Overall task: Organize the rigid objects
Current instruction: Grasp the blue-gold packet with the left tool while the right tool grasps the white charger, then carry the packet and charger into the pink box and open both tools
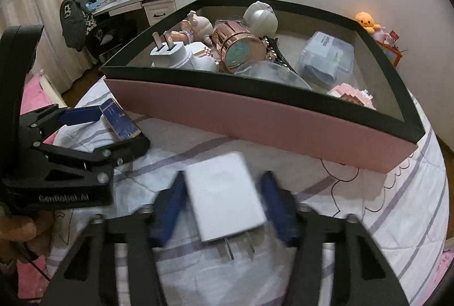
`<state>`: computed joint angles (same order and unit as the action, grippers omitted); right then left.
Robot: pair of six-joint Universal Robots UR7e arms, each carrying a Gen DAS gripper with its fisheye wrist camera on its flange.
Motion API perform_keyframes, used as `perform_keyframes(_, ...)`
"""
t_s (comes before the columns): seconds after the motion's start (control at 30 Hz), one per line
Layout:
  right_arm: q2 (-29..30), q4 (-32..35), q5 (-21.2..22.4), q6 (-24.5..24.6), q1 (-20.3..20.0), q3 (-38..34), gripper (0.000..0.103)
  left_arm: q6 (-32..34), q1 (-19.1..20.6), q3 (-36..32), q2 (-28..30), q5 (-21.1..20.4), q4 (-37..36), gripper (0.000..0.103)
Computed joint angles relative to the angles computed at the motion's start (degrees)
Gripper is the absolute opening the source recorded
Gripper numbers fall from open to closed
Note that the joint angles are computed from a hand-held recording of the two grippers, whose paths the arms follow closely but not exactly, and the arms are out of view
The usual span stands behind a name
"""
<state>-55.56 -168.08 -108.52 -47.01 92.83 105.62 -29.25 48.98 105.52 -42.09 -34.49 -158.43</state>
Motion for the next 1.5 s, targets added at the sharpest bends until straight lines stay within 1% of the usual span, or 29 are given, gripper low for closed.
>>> perform_keyframes(0.07,-0.59,0.61,0.63,0.57,-0.3,0.23,0.043,0.15,0.03,1.06,-0.74,-1.35,-1.97,0.084)
perform_keyframes(0.2,-1.68,1.27,1.35,1.3,-0.76,0.82,0.043,-0.98,-0.46,2.63,-1.76,-2.34,-3.35,0.084)
perform_keyframes(0.47,-4.17,2.38,3.09,2.51,-1.38,1.68,0.042,-4.2,-2.61,5.26,-3.23,-1.19,-3.07,0.084)
perform_keyframes(0.63,-4.93,3.0,4.04,2.97,-1.45,1.59,0.041,-4.74,-4.19,5.65,-3.77,0.8,-3.14,0.084)
perform_keyframes(0.73,-5.8,3.44,5.22,3.31,-1.42,1.37,0.041,-3.3,-5.22,5.11,-3.69,2.3,-4.08,0.084)
perform_keyframes(0.87,-6.39,3.52,6.76,3.73,-1.08,-0.02,0.041,1.73,-5.78,2.78,-2.85,3.33,-7.67,0.084)
perform_keyframes(1.03,-5.29,3.65,9.08,3.85,0.02,-5.78,0.041,10.32,-5.43,-2.62,-0.2,3.85,-13.13,0.084)
perform_keyframes(1.1,-4.19,3.44,8.9,3.73,0.61,-8.17,0.041,13.6,-4.79,-5.35,1.01,3.64,-14.93,0.084)
perform_keyframes(1.17,-3.33,3.91,8.66,3.8,1.04,-10.0,0.041,15.07,-4.31,-7.16,1.72,3.5,-15.53,0.084)
perform_keyframes(1.23,-3.66,4.94,8.71,2.84,0.92,-10.01,0.041,16.02,-4.23,-7.68,1.87,3.14,-16.5,0.084)
perform_keyframes(1.33,-4.36,6.65,6.48,0.98,0.02,-7.83,0.041,17.04,-4.34,-7.26,1.97,3.15,-17.97,0.084)
perform_keyframes(1.4,-4.7,8.5,5.51,0.83,-1.04,-5.77,0.041,15.82,-4.19,-6.83,1.82,2.74,-16.85,0.084)
perform_keyframes(1.5,-4.03,9.1,4.11,1.75,-2.02,-3.75,0.041,13.76,-3.9,-6.16,1.72,2.11,-15.35,0.084)
